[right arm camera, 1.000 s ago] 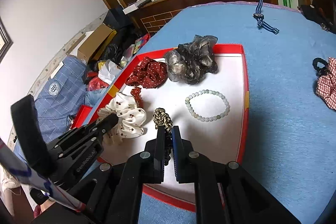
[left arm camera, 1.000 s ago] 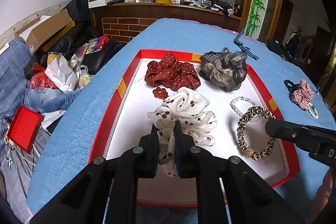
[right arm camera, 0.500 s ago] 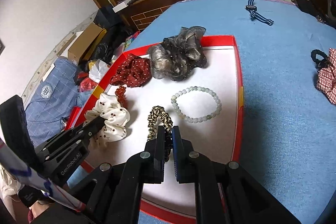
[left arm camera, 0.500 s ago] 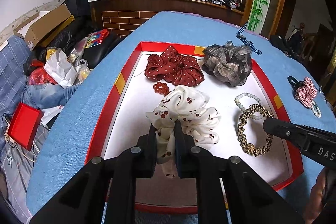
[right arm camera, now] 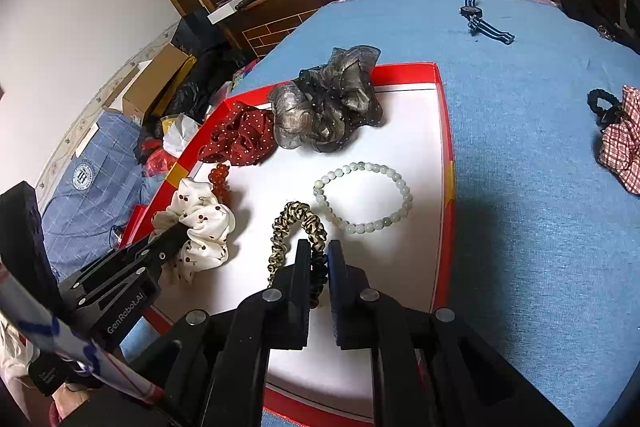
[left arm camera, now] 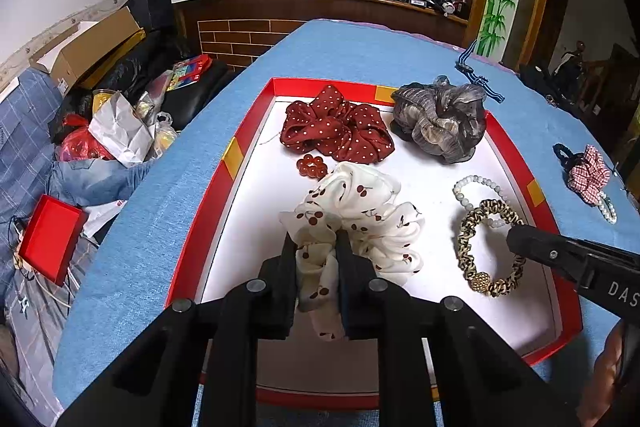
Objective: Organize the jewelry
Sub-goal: 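Lower both scrunchies into the tray and open both tools, then move both tools back to the gingham scrunchie and pearl bracelet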
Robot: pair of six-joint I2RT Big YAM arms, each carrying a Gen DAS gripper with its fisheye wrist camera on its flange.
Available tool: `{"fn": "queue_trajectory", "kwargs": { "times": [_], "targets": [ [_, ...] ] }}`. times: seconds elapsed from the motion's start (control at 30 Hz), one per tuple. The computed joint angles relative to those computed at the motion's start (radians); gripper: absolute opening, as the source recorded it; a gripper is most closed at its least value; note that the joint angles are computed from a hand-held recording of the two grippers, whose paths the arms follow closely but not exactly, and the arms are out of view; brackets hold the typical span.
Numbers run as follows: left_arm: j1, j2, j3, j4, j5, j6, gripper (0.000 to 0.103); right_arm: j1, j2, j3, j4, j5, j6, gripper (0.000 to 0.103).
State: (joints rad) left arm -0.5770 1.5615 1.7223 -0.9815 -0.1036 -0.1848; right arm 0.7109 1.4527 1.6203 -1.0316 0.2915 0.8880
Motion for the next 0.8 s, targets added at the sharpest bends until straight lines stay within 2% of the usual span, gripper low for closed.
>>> {"fn": "queue_trajectory", "kwargs": {
  "times": [0.13, 0.23, 0.4, 0.57, 0.8],
  "targets": [
    [-0.004, -0.002, -0.001, 0.001, -0.02, -0.004, 0.025, 0.003, -0.01, -0.004, 0.004, 0.01, -0.002, 0.018],
    [-0.009, -0.008, -0.007, 0.012, -0.046, -0.005, 0.038, 0.004, -0.023, -0.013, 0.012, 0.019, -0.003, 0.027],
    [-0.023, -0.014, -0.005, 0.021, -0.077, -0.002, 0.041, 0.006, -0.047, -0.027, 0.023, 0.035, 0.001, 0.028],
    [-0.034, -0.026, -0.006, 0.033, -0.102, -0.003, 0.051, 0.015, -0.076, -0.047, 0.034, 0.052, 0.007, 0.028],
    [-0.057, -0.041, -0.003, 0.04, -0.138, 0.004, 0.052, 0.019, -0.121, -0.083, 0.05, 0.068, 0.029, 0.029]
  ]
}}
